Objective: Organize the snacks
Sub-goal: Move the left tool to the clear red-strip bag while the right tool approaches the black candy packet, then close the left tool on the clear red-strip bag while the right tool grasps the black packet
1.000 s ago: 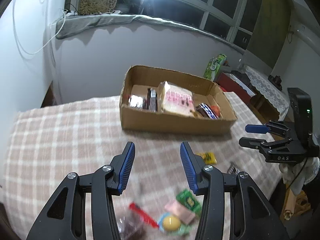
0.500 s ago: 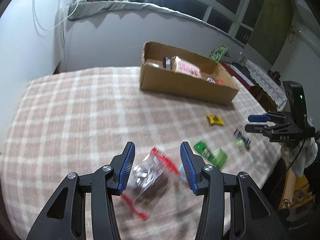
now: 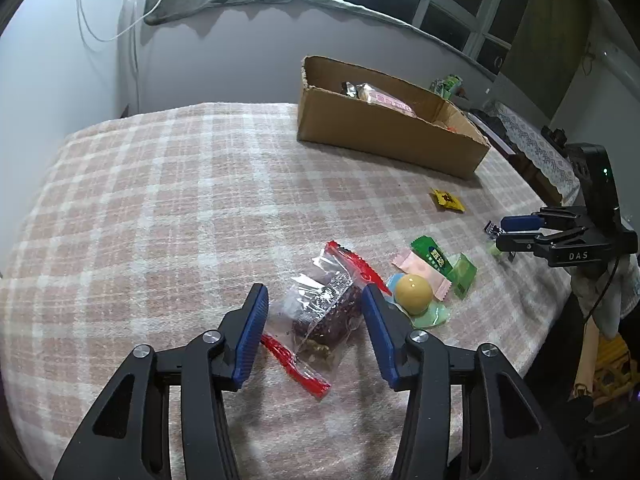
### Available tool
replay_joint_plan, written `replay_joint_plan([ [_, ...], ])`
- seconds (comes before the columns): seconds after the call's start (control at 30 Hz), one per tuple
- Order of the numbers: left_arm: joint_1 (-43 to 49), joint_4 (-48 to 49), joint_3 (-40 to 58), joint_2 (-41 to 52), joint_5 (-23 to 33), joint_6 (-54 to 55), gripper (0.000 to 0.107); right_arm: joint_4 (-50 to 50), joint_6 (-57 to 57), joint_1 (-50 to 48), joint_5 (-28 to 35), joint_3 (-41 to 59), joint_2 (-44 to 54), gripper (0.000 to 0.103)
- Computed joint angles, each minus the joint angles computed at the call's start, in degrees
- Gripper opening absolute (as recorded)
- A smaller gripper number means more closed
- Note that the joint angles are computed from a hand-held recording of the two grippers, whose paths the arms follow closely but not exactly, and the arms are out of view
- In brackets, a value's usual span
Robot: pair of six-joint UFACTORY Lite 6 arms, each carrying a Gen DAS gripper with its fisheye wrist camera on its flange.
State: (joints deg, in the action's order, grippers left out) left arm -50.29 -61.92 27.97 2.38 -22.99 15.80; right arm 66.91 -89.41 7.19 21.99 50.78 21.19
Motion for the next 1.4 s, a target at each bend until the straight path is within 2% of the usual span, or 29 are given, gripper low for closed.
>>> replay_joint_plan([
  [0.13,-1.09,0.13,2.15,2.99,0.58,0.25,0.048,-0.96,0.62,0.86,-0.36,-0.59,-0.39,0.058],
  [0.23,-2.12,-4.11,4.46,5.91,0.22,4.46,0.049,-1.04,0.24,1.3,-0.97,-0.94,-0.14,0.058],
  [0.37,-1.44,-1.57,4.97,6.74,0.72,1.88,0.048,-0.67,-0.31,1.18,-0.97,-0.95,0.14,0.058],
  [0.5,-2.24,-3.07,6.35,8.13,0.54,3.95,0.048,-1.43,0.11,1.07,-1.06,-1.47,-0.38,0.058],
  [0.7,-2.33,-2.0,6.67,8.6,0.54,2.7,0.046,-3.64,2.11,-2.68,1.6,-0.76,-0.63,0.058],
  [0.77,-2.33,-1.89,6.69,8.63,0.55,2.61,0.046,-5.47,4.15,-4.35,4.25,0.74,0.55,0.05],
  [1.0,-2.42,-1.63,6.85,8.83,0.5,2.29,0.046,-4.26,3.04,-6.76,7.93,-0.17,-1.45,0.05],
  [1.2,-2.74,-2.22,7.38,9.42,0.33,2.97,0.045,-7.86,5.68,-5.48,3.7,0.18,-0.98,0.05],
  [1.4,-2.13,-1.28,8.28,10.23,0.76,2.2,0.044,-7.49,5.26,-1.3,-2.18,0.47,0.31,0.042],
])
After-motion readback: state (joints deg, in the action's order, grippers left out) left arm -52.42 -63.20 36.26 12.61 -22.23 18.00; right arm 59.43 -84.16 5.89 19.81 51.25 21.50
